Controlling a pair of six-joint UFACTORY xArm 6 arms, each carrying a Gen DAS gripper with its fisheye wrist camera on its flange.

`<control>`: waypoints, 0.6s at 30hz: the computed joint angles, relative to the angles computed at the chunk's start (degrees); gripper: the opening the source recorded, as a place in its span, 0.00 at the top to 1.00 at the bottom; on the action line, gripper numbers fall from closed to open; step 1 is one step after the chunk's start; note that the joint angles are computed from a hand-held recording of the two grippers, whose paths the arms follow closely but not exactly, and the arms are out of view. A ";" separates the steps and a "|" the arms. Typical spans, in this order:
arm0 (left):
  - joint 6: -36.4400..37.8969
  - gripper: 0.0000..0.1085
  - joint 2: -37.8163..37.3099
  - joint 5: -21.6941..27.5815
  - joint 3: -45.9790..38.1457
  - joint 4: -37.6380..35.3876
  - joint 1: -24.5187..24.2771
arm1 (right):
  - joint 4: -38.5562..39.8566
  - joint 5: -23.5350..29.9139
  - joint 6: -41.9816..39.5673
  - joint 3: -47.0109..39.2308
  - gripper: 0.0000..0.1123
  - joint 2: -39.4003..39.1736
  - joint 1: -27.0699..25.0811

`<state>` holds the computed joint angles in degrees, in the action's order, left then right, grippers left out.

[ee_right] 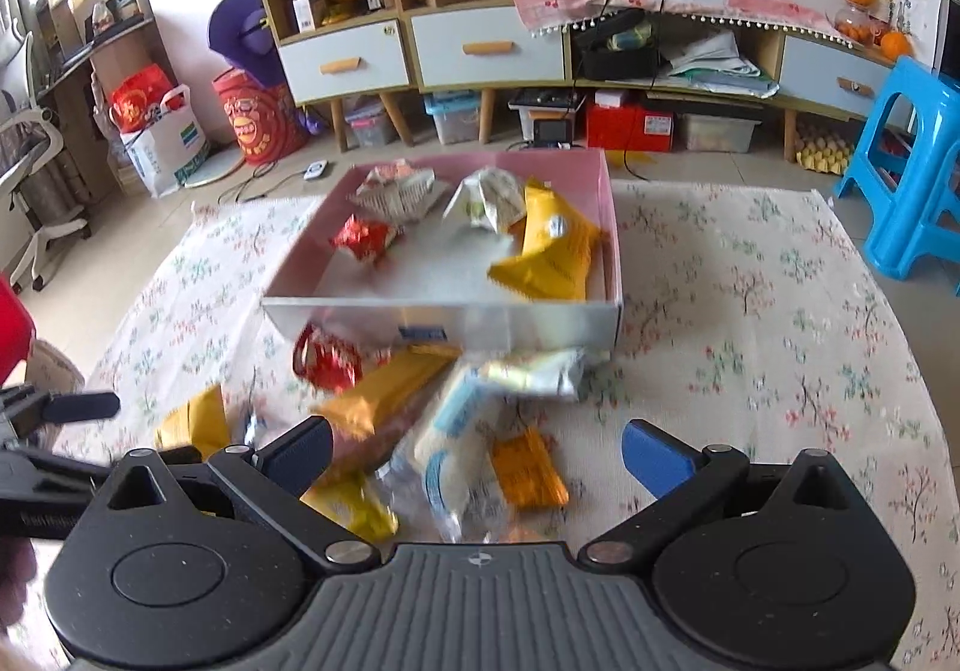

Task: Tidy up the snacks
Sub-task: 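Move both grippers back over the snack pile on the table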

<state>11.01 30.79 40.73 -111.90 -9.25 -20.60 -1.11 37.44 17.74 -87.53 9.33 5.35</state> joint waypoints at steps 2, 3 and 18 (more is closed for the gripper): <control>-0.14 0.10 -0.16 0.15 0.21 -0.18 0.32 | 0.07 -1.36 -1.16 2.80 0.15 -1.49 0.19; -0.49 0.10 0.02 0.50 -0.14 -0.52 0.47 | 0.03 -1.65 -1.93 3.77 0.15 -2.03 0.22; -18.84 0.10 8.53 9.62 -12.02 0.77 2.02 | 2.04 -3.67 -11.90 12.25 0.15 -5.36 -1.16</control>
<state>-7.82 39.32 50.36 -123.92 -8.48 -18.58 0.93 33.77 5.84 -75.28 3.97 4.18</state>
